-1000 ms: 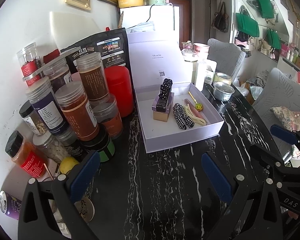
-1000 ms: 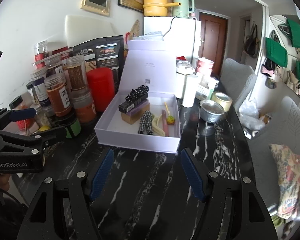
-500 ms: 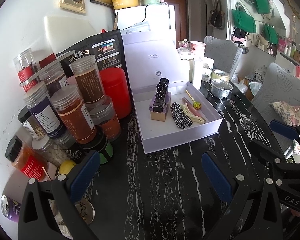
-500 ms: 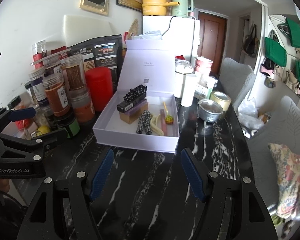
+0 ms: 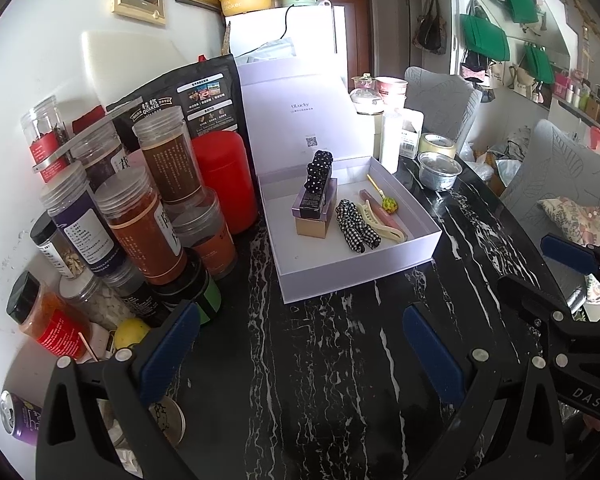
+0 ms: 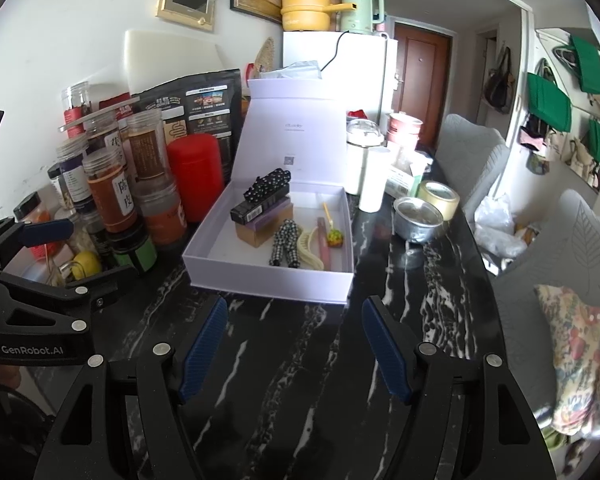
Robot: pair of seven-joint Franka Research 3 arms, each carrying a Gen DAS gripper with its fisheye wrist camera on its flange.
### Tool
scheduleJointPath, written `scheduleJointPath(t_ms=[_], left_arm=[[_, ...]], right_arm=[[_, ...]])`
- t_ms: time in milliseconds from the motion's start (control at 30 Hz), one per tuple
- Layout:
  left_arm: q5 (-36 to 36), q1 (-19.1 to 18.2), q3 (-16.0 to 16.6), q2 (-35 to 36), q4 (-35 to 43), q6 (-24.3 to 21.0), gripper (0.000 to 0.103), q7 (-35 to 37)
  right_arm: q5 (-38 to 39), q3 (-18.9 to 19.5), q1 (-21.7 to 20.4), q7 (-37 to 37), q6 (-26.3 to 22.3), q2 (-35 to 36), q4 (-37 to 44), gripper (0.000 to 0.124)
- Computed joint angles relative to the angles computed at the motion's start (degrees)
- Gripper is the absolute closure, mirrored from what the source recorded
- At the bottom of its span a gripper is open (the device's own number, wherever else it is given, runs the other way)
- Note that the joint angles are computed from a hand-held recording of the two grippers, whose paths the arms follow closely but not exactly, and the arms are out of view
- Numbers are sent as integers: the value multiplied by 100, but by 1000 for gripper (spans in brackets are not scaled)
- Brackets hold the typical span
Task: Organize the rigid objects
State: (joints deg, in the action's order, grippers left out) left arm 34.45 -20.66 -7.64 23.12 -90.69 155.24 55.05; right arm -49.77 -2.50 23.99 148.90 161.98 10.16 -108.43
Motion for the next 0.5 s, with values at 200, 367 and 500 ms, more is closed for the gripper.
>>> scheduleJointPath(t_ms=[200,367,500], left_arm=[[26,-11,22,10,15,6,0,-48],[-38,10,2,64,95,-69,0,-2],[5,-34,49,130,186,-174,0,-56]], right_arm=[[-36,-7,-4,76,-43,-20,-14,52],[-31,11,-19,131,-78,-19,-15,52],[7,18,-29,132,-88,-21,-32,52]])
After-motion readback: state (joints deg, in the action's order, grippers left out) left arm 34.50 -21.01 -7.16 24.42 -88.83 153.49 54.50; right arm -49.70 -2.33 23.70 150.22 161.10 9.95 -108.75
